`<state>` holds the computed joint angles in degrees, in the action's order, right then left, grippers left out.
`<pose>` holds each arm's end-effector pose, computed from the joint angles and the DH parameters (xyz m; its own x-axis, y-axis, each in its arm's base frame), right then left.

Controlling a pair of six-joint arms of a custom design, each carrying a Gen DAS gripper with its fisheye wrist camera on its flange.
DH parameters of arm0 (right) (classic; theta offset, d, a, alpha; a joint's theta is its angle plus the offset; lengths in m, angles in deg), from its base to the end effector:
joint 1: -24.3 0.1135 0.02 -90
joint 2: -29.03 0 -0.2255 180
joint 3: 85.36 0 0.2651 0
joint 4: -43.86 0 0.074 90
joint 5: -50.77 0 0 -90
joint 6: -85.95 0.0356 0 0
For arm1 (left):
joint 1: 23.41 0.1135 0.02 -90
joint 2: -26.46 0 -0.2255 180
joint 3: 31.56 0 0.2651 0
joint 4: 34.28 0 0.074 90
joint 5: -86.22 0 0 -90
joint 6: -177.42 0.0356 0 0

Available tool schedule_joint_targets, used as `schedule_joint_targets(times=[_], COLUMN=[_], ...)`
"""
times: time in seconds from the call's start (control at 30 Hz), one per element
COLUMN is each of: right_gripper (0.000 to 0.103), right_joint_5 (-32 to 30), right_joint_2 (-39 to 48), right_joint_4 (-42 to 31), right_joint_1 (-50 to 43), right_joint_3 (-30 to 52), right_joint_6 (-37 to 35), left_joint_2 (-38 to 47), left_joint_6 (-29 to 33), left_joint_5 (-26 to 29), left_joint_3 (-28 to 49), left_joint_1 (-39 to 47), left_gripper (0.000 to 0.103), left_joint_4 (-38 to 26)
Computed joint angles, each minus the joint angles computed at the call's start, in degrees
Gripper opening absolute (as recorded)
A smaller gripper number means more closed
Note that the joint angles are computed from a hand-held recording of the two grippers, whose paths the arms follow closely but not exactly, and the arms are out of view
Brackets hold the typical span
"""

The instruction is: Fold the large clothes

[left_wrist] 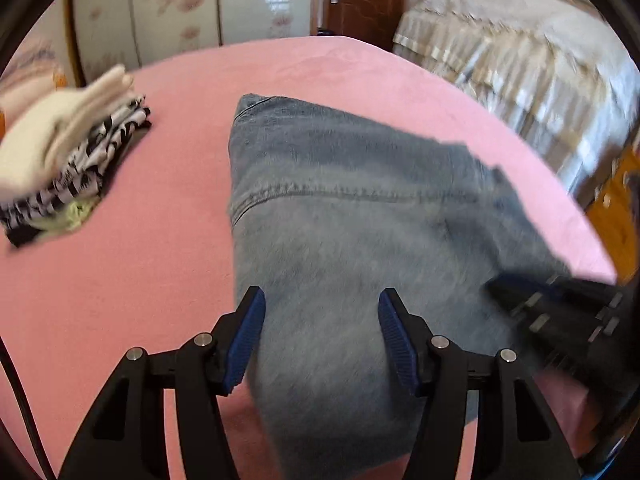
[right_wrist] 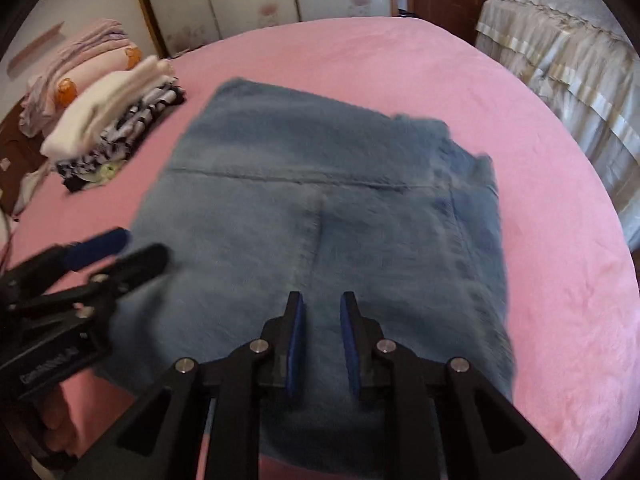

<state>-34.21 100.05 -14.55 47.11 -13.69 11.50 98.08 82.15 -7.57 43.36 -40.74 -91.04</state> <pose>0.2502 0.1019 0.2372 -0.8431 -0.0649 -0.5338 -0.1216 0.9900 0.0717 0.2668 -0.0808 0.2548 -0.7876 0.1497 -0.5977 0.1881 0.9821 -0.0018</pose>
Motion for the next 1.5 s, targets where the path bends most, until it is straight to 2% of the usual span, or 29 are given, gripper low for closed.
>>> schedule_joint_targets(times=[0.03, 0.1, 0.17, 0.27, 0.47, 0.7, 0.83, 1.03, 1.1, 1.17, 1.23, 1.33, 1.4, 1.5], right_gripper=[0.011, 0.007, 0.003, 0.001, 0.003, 0.006, 0.012, 0.013, 0.018, 0.035, 0.039, 0.039, 0.040, 0.050], right_joint_5=[-0.49, 1.89, -1.76, -4.32, -0.31, -0.85, -1.31, -0.83, -1.06, -1.05, 0.16, 1.34, 2.50, 5.37], right_joint_2=[-2.68, -6.01, -8.70, -11.23, -13.22, -13.88, -14.95, -17.08, -17.62, -19.11, -19.99, -20.51, -20.37, -19.81], right_joint_4=[-0.50, -3.57, -5.24, -7.44, -9.54, -11.56, -13.34, -17.27, -18.93, -20.26, -21.50, -23.98, -25.62, -28.05], right_joint_1=[-2.12, -4.91, -9.01, -11.58, -7.59, -7.16, -6.09, -3.36, -2.85, -2.15, -0.77, 1.30, 3.14, 6.22], right_joint_3=[-1.61, -2.21, -3.01, -3.09, -2.94, -1.91, -1.12, 0.18, 0.88, 1.36, 2.22, 4.66, 6.78, 10.50], right_joint_6=[-0.90, -0.86, -2.12, -1.58, 3.16, 5.59, 7.42, 9.99, 10.99, 12.19, 12.94, 13.34, 13.68, 13.80], left_joint_2=[-0.89, -2.06, -1.94, -1.49, -2.50, -3.89, -5.42, -8.19, -9.16, -10.17, -11.28, -12.13, -12.52, -13.09], left_joint_6=[0.25, 0.04, -1.29, -2.13, -2.25, -2.26, -1.77, -1.12, -1.05, -0.91, -0.78, -0.66, -0.47, -0.39], left_joint_5=[-0.36, 3.78, 8.34, 11.05, 9.82, 10.09, 10.39, 10.65, 10.77, 10.77, 10.43, 9.86, 9.26, 7.93], left_joint_3=[-0.78, -1.44, -0.85, 0.12, 1.71, 4.13, 5.28, 7.58, 8.45, 9.28, 10.49, 13.03, 14.80, 17.67], left_joint_1=[0.22, 3.48, 7.04, 9.53, 9.05, 10.03, 10.87, 11.16, 11.27, 11.34, 11.20, 10.99, 10.72, 10.36], left_gripper=[0.058, 0.058, 0.061, 0.062, 0.063, 0.063, 0.063, 0.063, 0.066, 0.067, 0.068, 0.070, 0.076, 0.079], left_joint_4=[-0.19, -1.03, -2.61, -4.35, -8.19, -12.76, -15.04, -18.73, -20.23, -21.61, -23.47, -26.47, -28.27, -30.61])
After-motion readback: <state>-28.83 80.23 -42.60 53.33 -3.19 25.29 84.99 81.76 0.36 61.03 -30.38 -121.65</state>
